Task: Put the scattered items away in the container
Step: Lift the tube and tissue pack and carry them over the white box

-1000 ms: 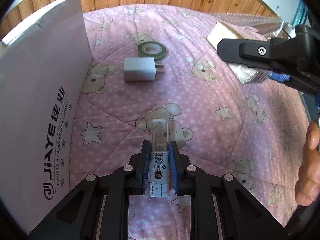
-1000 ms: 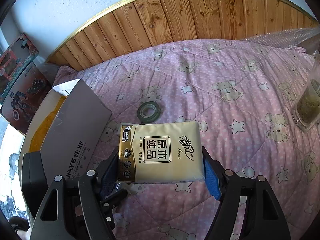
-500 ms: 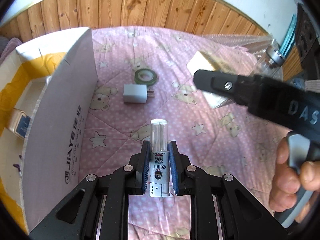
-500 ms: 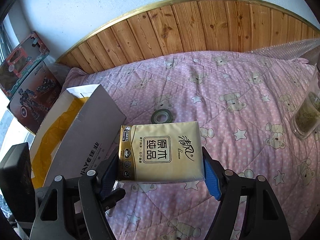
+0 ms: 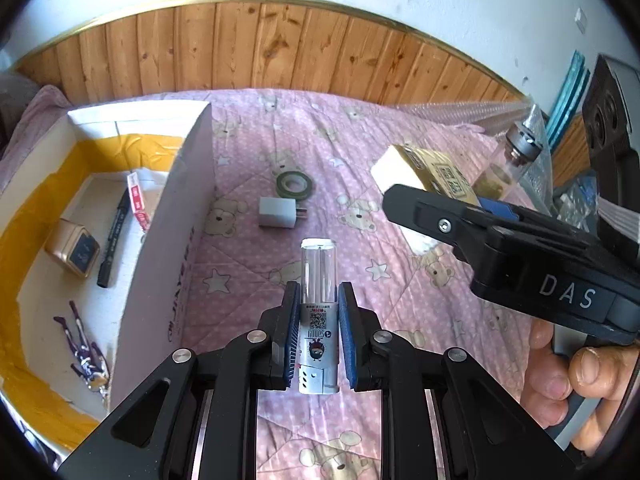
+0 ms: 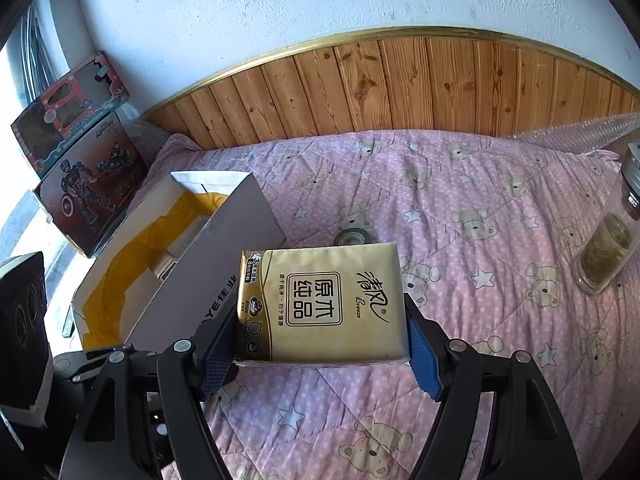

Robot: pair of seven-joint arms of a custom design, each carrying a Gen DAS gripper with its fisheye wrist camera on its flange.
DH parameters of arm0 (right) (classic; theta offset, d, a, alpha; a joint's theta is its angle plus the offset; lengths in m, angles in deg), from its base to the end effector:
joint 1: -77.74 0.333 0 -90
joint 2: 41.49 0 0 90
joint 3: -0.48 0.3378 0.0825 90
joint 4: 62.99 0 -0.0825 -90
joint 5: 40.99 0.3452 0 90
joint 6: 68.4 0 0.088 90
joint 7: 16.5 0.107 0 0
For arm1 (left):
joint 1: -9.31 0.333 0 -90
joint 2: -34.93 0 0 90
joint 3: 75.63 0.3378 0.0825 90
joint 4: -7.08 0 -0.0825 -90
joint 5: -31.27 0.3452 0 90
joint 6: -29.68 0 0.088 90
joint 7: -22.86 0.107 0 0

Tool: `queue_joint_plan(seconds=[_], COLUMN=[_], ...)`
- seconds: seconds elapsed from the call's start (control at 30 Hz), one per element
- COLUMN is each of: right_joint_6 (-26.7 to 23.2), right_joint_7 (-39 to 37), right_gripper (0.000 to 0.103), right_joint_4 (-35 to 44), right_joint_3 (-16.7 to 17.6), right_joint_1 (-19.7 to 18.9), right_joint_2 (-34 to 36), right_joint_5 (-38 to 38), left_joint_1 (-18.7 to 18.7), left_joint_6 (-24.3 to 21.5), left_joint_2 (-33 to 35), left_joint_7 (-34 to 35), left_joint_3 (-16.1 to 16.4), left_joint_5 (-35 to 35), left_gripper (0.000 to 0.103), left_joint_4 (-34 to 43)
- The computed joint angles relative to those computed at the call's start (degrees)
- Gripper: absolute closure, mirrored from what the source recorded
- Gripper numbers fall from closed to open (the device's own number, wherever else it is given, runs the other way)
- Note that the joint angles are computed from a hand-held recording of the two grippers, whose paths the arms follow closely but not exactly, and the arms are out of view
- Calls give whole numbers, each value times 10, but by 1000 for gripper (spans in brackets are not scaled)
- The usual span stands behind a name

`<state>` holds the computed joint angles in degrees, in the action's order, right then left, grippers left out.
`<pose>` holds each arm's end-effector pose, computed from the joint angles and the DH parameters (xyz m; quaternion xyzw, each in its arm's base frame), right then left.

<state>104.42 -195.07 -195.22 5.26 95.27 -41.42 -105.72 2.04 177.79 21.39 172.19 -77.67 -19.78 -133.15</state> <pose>0.4387 0.2523 0.4439 -0.6108 0.6932 -0.1812 0.3370 0.4405 -0.0586 0.4678 -0.4760 0.8136 -0.3283 0.0605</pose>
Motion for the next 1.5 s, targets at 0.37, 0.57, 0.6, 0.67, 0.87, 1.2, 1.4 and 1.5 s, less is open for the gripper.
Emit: queue_joint_plan(seconds=[0.37, 0.57, 0.6, 0.67, 0.87, 1.2, 1.4, 1.5], right_joint_6=[-12, -19, -21, -23, -29, -39, -39, -36], right_joint_7=[3, 9, 10, 12, 16, 16, 18, 26], right_gripper=[28, 28, 28, 28, 28, 28, 28, 28], right_joint_4=[-32, -41, -41, -42, -39, -26, -12, -2], right_joint_3=[23, 44, 47, 53, 67, 80, 77, 76], right_joint_1=[-13, -21, -21, -21, -16, -2, 8, 13], right_joint_2=[-45, -64, -66, -69, -77, -76, -66, -60], right_joint_5=[-1, -2, -1, -2, -4, -10, -20, -33], left_joint_1=[3, 7, 8, 11, 21, 43, 55, 62], left_joint_6=[-16, -28, -31, -36, -54, -79, -88, -94], left_joint_2=[-35, -56, -59, -65, -81, -85, -78, -72], left_joint_7=[2, 3, 2, 2, 6, 7, 7, 8], left_joint_3=[16, 29, 32, 37, 52, 68, 72, 74], left_joint_5=[-15, -20, -20, -21, -28, -38, -46, -51], left_gripper=[84, 84, 84, 84, 84, 84, 84, 84], left_joint_4=[-9, -14, -14, -14, -13, 1, 14, 22])
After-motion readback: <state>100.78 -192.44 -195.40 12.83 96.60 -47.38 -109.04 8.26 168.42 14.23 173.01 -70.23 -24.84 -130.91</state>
